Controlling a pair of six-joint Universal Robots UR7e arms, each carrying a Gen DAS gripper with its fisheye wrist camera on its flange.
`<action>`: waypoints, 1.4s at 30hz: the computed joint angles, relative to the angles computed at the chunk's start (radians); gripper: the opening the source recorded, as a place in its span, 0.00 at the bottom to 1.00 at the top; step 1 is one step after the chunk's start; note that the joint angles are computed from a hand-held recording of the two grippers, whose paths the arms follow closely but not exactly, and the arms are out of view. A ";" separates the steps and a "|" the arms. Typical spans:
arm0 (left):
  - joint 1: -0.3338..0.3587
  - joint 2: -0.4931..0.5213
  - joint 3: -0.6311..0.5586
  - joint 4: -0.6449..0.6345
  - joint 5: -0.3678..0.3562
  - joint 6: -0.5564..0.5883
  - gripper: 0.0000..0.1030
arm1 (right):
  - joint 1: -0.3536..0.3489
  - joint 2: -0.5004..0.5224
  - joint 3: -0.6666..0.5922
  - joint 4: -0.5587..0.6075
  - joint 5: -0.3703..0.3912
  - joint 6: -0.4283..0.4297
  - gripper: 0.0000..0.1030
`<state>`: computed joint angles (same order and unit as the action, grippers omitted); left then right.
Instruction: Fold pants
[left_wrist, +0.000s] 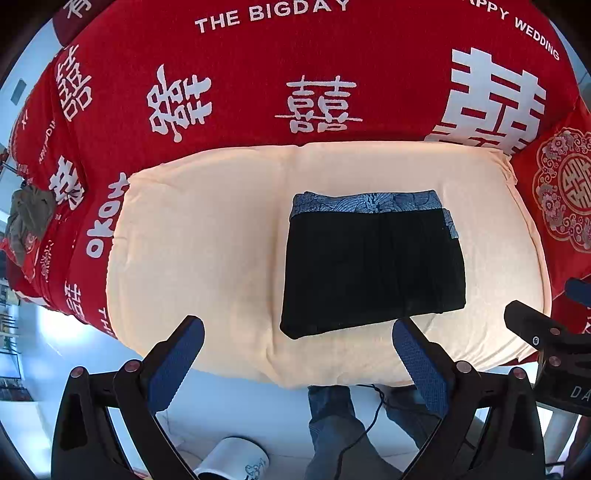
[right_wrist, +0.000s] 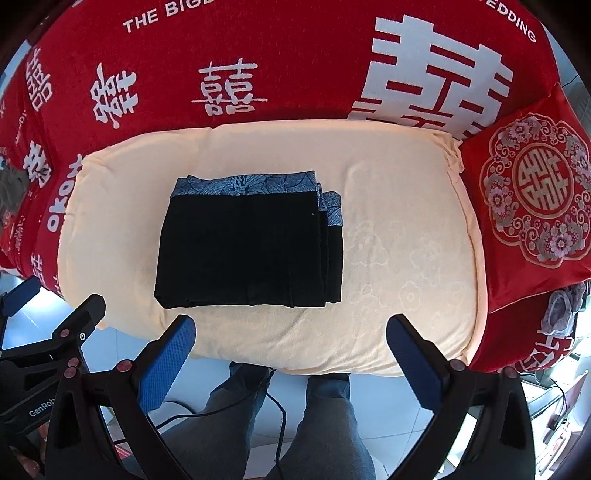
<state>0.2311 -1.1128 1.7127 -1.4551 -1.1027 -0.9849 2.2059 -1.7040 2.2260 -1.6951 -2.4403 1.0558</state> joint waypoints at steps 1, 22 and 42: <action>0.000 0.000 0.000 -0.001 0.001 0.004 0.99 | 0.001 0.001 0.000 0.002 -0.001 0.001 1.00; -0.003 -0.002 -0.002 -0.002 0.002 0.021 0.99 | 0.004 -0.003 -0.001 0.010 -0.010 0.003 1.00; -0.006 -0.012 0.007 -0.010 -0.005 0.064 0.99 | 0.015 -0.010 0.013 0.008 0.002 0.034 1.00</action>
<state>0.2253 -1.1246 1.7198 -1.4655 -1.1081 -0.9212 2.2206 -1.7135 2.2394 -1.6874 -2.4385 1.0896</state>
